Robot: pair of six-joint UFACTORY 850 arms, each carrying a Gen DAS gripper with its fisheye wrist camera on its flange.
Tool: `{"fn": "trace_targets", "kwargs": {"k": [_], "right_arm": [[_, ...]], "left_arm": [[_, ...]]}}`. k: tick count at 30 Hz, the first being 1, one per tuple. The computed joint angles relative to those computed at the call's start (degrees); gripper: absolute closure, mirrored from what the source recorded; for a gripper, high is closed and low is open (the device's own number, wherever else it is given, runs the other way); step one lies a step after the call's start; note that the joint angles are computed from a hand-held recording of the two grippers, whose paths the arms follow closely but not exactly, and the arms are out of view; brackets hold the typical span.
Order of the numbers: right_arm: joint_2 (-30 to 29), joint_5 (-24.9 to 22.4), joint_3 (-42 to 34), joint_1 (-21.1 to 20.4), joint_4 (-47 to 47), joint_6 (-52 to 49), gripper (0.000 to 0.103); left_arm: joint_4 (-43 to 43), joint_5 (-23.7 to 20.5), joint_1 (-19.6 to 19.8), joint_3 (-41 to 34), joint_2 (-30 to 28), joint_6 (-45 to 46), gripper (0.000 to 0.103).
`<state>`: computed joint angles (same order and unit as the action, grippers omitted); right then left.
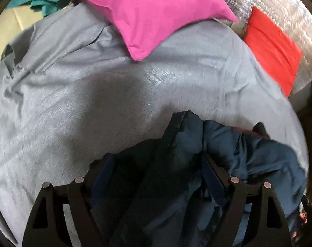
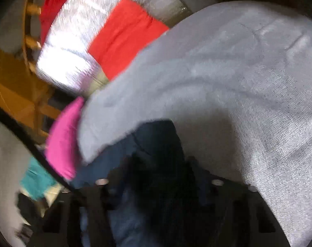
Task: Fold large clothes
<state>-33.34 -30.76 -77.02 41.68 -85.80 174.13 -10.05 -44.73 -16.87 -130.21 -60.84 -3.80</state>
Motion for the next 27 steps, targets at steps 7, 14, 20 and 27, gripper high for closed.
{"fn": "trace_targets", "kwargs": {"k": [7,14,20,27], "right_arm": [[-2.2,0.4,-2.5,-0.7,10.5,-8.5,0.052],[0.9,-5.8,-1.4,1.7,8.9,-5.3,0.044],[3.6,-12.3,-1.9,5.9,5.3,-9.8,0.045],[4.8,-6.4,0.4,8.3,5.1,-9.6,0.045]], "left_arm": [[-1.2,-3.9,0.8,-7.5,-4.4,-1.0,0.017],[-4.5,3.6,0.7,4.5,5.3,2.8,0.017],[-7.9,11.8,-1.0,17.4,15.1,12.7,0.017],[-1.3,14.3,-1.6,29.8,22.1,13.7,0.017]]}}
